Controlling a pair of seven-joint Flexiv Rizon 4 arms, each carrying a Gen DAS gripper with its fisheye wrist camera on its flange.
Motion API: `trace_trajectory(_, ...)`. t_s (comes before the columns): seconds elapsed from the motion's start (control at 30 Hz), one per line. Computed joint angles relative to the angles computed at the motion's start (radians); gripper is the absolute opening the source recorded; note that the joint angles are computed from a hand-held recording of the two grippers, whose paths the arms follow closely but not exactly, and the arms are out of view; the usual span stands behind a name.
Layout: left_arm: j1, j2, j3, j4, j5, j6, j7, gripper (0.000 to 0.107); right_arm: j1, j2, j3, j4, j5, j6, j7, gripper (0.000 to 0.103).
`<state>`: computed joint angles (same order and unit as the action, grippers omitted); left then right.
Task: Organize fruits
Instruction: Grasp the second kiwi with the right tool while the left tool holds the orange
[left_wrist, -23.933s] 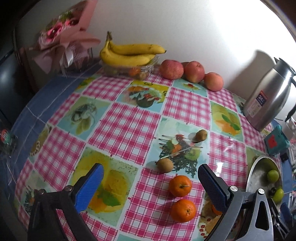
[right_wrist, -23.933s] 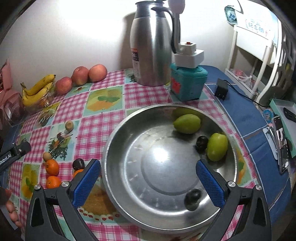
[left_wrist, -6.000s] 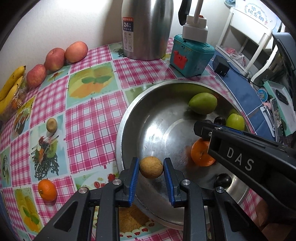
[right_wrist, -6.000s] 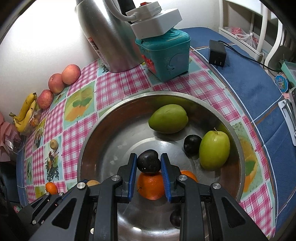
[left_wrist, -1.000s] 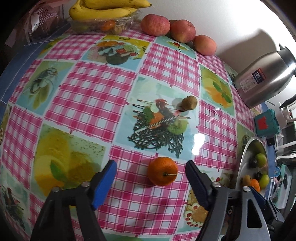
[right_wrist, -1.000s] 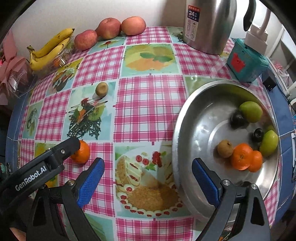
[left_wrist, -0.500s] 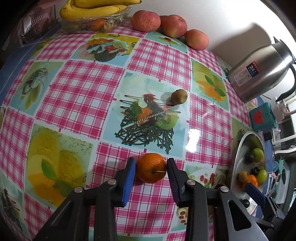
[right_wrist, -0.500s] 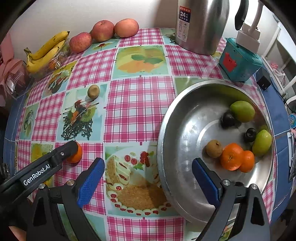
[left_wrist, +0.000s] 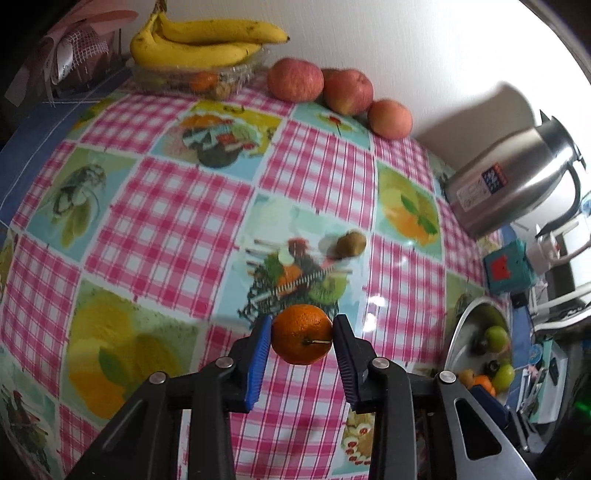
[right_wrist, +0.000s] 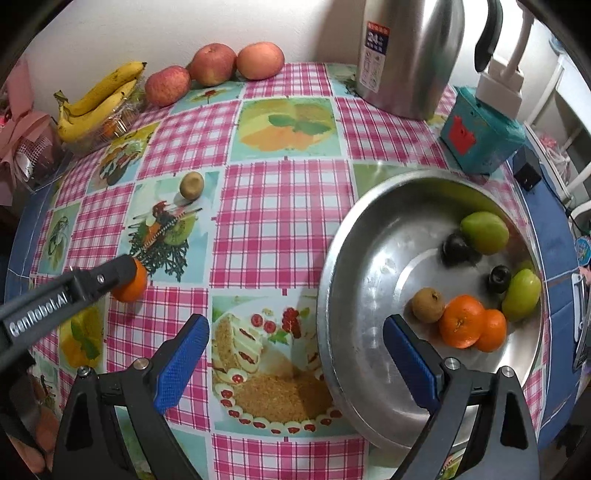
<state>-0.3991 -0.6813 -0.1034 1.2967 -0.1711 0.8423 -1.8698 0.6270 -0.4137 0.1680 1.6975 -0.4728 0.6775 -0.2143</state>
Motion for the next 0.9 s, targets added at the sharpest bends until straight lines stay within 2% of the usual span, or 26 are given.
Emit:
trace_trajectory(0.37,0.026,-0.01,0.025,-0.019,0.012,0.086,-0.013,0.036,0.011,-0.003,-0.031,0.015,-0.097,0.082,0.066,0.095)
trace_trajectory(0.7,0.051,-0.03,-0.003,-0.025,-0.016,0.151,0.03,0.036,0.007,-0.033,-0.06,-0.015,-0.156,0.157,0.111,0.095)
trace_trajectory(0.73,0.055,-0.034,-0.008,-0.027,-0.023,0.16,0.037,0.036,0.006,-0.044,-0.064,-0.033,-0.157,0.156,0.104,0.092)
trace_trajectory(0.8,0.06,-0.04,-0.017,-0.026,-0.039,0.172,0.049,0.036,0.001,-0.067,-0.069,-0.065,-0.148,0.165,0.093,0.081)
trace_trajectory(0.9,0.063,-0.052,-0.019,-0.033,-0.056,0.178,0.057,0.037,-0.015,-0.114,-0.066,-0.123,-0.1,0.197,0.055,0.077)
